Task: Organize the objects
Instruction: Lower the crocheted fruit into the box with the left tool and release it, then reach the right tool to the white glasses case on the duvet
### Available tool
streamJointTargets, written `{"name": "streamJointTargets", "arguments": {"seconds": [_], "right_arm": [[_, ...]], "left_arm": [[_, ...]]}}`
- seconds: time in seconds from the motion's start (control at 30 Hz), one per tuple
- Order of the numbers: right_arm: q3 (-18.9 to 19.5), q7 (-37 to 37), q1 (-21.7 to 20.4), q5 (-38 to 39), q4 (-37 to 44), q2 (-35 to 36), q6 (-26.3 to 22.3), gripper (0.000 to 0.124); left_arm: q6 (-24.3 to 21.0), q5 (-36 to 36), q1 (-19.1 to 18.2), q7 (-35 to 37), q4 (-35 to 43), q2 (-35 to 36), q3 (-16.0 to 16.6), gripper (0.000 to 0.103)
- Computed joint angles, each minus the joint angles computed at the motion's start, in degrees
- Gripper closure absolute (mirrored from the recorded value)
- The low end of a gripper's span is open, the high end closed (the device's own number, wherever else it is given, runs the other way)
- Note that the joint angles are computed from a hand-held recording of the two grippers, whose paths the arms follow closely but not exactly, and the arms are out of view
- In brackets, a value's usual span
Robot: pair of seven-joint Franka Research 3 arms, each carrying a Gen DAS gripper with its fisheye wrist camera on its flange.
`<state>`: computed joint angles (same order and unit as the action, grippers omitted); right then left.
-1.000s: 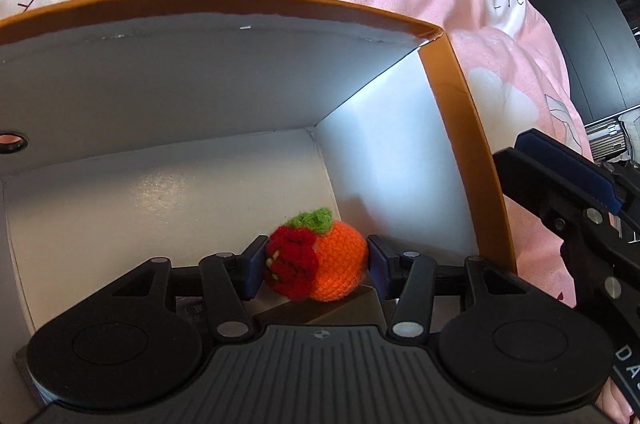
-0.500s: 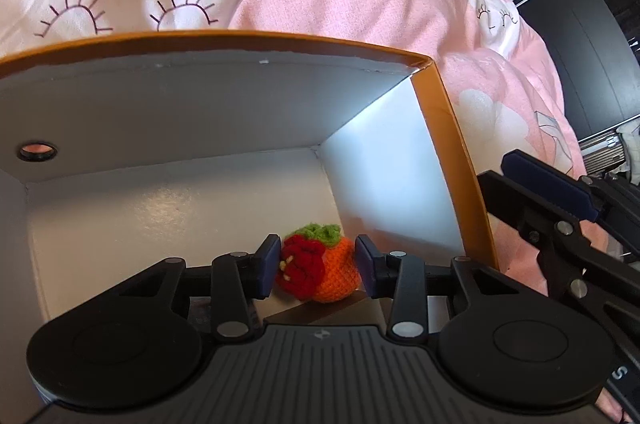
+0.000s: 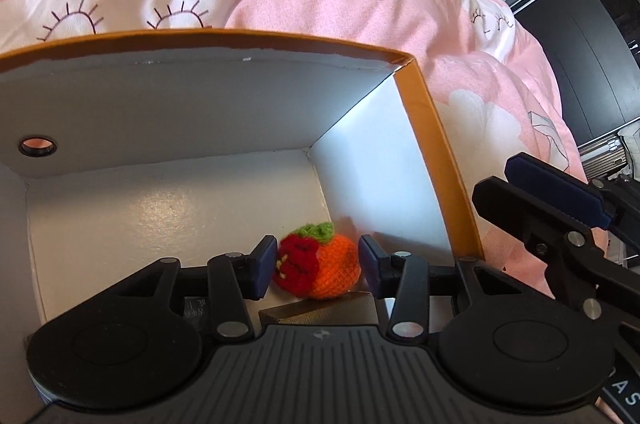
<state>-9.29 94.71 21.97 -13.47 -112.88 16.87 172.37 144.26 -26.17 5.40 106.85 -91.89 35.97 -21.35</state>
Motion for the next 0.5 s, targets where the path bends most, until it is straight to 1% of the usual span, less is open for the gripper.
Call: {"name": "streamJointTargets", "arguments": {"seconds": [0.07,0.17,0.23,0.37,0.4,0.47,0.5], "right_arm": [[-0.7,0.8,0.8,-1.0,-0.8,-0.9,0.2,0.099],[-1.9,3.3,2.3,-3.4,-2.0,-2.3,0.7,0.099],[-1.9,4.7,2.5,-4.6,-3.1,-3.4,1.5,0.099],[1.5,3.4,1.0,-3.0,-4.8,-4.9,2.8,0.098],[2.3,2.9,0.8,-2.4,-5.0,-5.1,3.2,0.098],[5.0,0.2,-0.4,0.4,-5.3,-5.3,3.6,0.098],[6.7,-1.9,-1.3,2.5,-5.4,-5.4,4.0,0.098]], "left_arm": [[3.2,-0.6,0.3,1.2,-2.3,-1.5,-0.4,0.047],[7.6,-1.3,0.9,2.8,-5.9,-4.0,-1.1,0.047],[12.0,-3.6,2.7,5.8,-9.9,-7.0,-2.8,0.047],[20.5,-12.4,8.2,16.3,-18.6,-14.3,-7.9,0.047],[22.6,-14.8,9.1,19.0,-20.5,-16.1,-8.6,0.047],[26.6,-18.8,9.6,22.8,-24.0,-19.7,-8.8,0.047],[28.0,-20.2,9.4,23.9,-25.5,-21.3,-8.3,0.047]]}}
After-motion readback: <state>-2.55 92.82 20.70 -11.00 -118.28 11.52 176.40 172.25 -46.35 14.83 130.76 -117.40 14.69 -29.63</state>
